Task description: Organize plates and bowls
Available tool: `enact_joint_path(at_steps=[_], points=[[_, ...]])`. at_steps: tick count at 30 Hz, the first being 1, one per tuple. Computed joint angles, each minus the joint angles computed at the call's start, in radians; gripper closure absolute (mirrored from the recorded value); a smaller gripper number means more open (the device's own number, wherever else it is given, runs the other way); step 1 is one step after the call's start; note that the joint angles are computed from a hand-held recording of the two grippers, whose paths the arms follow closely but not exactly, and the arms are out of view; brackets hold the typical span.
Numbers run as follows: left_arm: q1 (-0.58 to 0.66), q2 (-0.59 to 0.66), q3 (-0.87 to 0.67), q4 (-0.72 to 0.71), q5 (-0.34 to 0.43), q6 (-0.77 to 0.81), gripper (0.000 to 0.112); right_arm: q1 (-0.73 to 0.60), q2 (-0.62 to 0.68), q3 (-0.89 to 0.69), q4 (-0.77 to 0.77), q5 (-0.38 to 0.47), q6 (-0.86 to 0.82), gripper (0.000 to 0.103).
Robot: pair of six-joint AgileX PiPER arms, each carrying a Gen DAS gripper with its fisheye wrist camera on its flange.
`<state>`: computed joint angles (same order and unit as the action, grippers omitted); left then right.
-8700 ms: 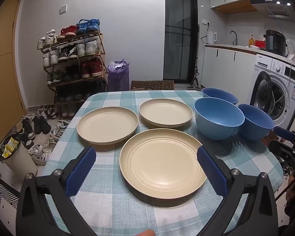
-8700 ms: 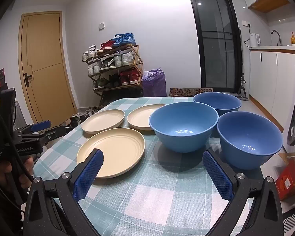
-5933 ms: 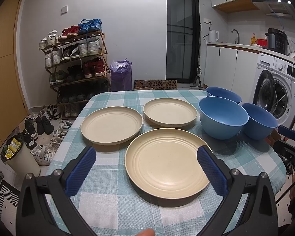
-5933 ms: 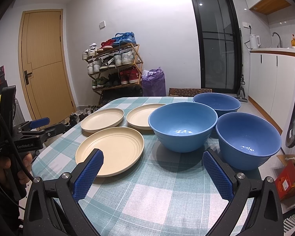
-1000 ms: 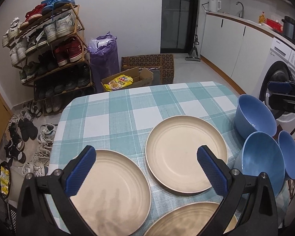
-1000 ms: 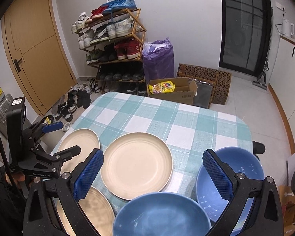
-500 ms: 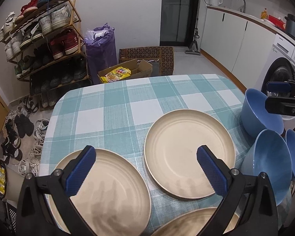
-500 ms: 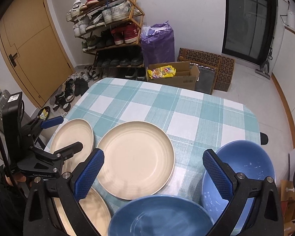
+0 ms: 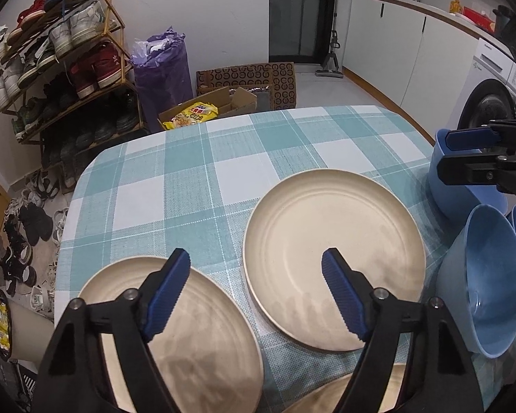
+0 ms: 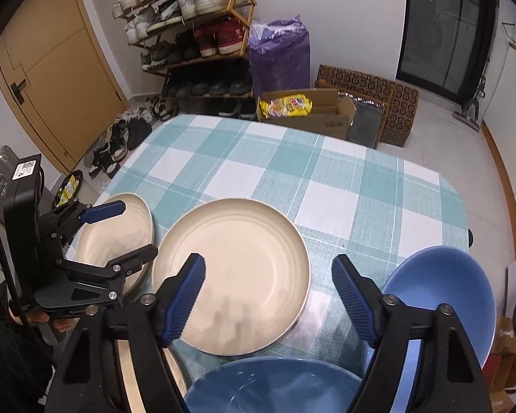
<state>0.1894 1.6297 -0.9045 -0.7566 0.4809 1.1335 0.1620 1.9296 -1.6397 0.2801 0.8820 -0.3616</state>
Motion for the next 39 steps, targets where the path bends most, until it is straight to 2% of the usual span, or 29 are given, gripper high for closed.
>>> enact_joint_path(at_steps=[9,13,20,26,39], points=[[-0.022,0.056,-0.043,0.102,0.028,-0.104,0.055,0.019,0.09,-0.083,-0.061,0.055,0.047,0.035],[-0.032,0.084,-0.058,0.14,0.022,-0.151,0.056,0.026,0.145,-0.148,-0.088,0.104,0.078,0.037],[-0.032,0.134,-0.098,0.184,0.056,-0.204,0.056,0.047,0.242,-0.261,-0.14,0.195,0.124,0.038],[-0.038,0.168,-0.125,0.196,0.071,-0.22,0.056,0.061,0.308,-0.344,-0.18,0.259,0.15,0.043],[-0.059,0.21,-0.151,0.236,0.092,-0.245,0.062,0.067,0.383,-0.41,-0.239,0.304,0.174,0.046]])
